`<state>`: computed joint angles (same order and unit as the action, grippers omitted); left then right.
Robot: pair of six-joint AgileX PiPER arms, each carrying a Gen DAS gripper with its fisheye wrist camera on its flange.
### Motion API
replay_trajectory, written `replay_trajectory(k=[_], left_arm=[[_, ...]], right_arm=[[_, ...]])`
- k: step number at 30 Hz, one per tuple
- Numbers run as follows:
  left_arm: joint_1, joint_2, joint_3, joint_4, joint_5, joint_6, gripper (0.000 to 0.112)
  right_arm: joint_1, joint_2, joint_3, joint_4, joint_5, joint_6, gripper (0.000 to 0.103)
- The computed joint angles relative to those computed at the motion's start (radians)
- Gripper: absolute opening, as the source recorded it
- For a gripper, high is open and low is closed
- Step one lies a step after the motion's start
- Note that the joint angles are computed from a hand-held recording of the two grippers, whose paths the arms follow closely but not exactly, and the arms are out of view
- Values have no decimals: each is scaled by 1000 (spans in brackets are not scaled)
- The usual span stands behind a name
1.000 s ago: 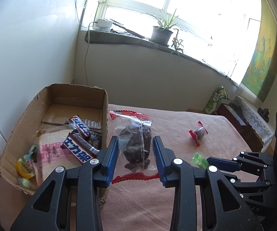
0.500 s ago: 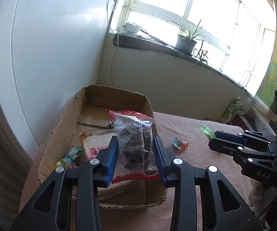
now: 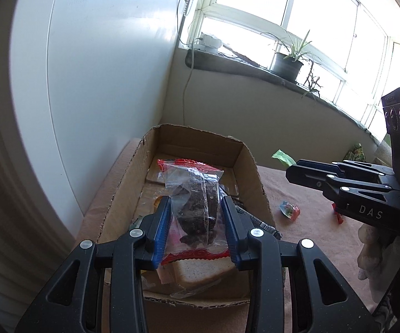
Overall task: Organize snacks
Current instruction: 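Carry the green sweet and brown treat bag over the box with both tools, then open both tools to drop the sweet and treat bag into the box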
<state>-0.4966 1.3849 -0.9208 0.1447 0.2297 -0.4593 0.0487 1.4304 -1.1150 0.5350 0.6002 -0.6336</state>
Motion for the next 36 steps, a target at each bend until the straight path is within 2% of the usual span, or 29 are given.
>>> replay_trajectory(k=[3, 9, 16, 25, 28, 29, 30, 31, 32, 35, 36], left_arm=[[0, 8, -1, 25, -1, -23, 35], [10, 20, -3, -15, -2, 19, 35], [14, 23, -6, -25, 5, 25, 35], [12, 29, -16, -29, 14, 27, 36], [9, 27, -16, 10, 20, -11, 37], [8, 26, -17, 18, 23, -21, 39], [9, 23, -15, 28, 24, -32, 46], [8, 19, -10, 44, 20, -50, 51], [8, 16, -9, 50, 19, -55, 51], [2, 12, -8, 106, 26, -105, 52], [1, 10, -5, 116, 25, -116, 56]], right_arm=[[30, 46, -30, -24, -14, 31, 25], [81, 106, -67, -71, -31, 86, 25], [101, 163, -111, -68, -17, 100, 25], [125, 178, -126, -96, -18, 128, 25], [132, 180, -129, -120, -21, 150, 25], [134, 179, -130, -131, -23, 159, 31], [137, 177, -128, -141, -29, 170, 38], [140, 172, -123, -148, -38, 177, 53], [141, 166, -116, -153, -48, 181, 62], [138, 158, -112, -158, -52, 192, 64], [136, 159, -115, -162, -50, 196, 65]])
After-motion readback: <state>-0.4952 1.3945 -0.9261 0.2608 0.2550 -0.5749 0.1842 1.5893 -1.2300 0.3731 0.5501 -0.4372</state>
